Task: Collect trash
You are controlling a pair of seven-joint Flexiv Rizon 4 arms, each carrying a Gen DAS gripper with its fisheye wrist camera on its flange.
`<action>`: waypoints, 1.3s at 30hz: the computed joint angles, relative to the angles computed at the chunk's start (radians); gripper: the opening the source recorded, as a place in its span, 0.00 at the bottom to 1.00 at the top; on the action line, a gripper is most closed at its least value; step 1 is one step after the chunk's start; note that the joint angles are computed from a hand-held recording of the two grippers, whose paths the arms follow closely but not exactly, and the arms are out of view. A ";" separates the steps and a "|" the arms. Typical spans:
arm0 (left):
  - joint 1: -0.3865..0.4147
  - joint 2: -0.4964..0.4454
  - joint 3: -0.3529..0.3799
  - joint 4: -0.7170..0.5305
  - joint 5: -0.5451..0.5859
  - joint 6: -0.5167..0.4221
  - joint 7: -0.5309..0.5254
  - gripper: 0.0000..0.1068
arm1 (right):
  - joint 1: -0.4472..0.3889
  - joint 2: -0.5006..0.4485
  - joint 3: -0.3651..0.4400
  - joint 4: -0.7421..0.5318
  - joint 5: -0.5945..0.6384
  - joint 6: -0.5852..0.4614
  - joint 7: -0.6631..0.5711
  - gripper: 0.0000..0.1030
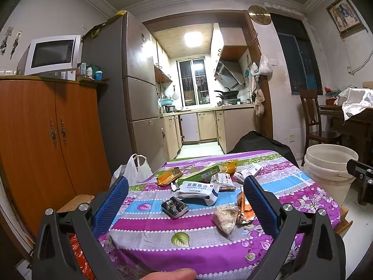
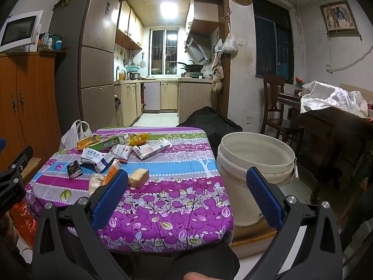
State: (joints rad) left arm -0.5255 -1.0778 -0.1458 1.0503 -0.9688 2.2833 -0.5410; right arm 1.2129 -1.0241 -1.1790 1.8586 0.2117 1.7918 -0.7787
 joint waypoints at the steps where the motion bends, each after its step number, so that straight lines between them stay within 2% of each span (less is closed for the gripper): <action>1: -0.001 -0.002 0.001 -0.004 -0.005 -0.001 0.004 0.92 | 0.000 0.000 0.000 0.000 0.000 -0.001 0.000 0.95; 21: -0.003 -0.015 -0.013 -0.030 -0.042 0.002 0.054 0.92 | -0.001 0.001 0.002 -0.001 -0.002 -0.006 0.003 0.95; 27: -0.002 -0.005 -0.017 -0.007 -0.037 0.000 0.047 0.92 | -0.025 -0.001 0.034 -0.008 -0.009 -0.001 0.043 0.95; 28: -0.007 -0.006 -0.013 -0.010 -0.052 -0.002 0.059 0.92 | -0.020 0.025 0.036 0.002 0.000 -0.001 0.026 0.95; 32: -0.012 0.002 -0.020 -0.002 -0.090 -0.005 0.088 0.92 | -0.042 0.049 0.079 0.009 0.036 0.070 0.031 0.95; 39: 0.010 0.047 -0.023 0.087 -0.041 -0.012 -0.002 0.92 | -0.047 0.051 0.102 -0.004 0.151 0.137 0.004 0.95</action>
State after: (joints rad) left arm -0.5158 -1.0311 -0.1693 1.1377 -1.0099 2.2714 -0.5428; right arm 1.1662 -0.9727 -1.0770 1.8549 0.3625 1.9284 -0.7751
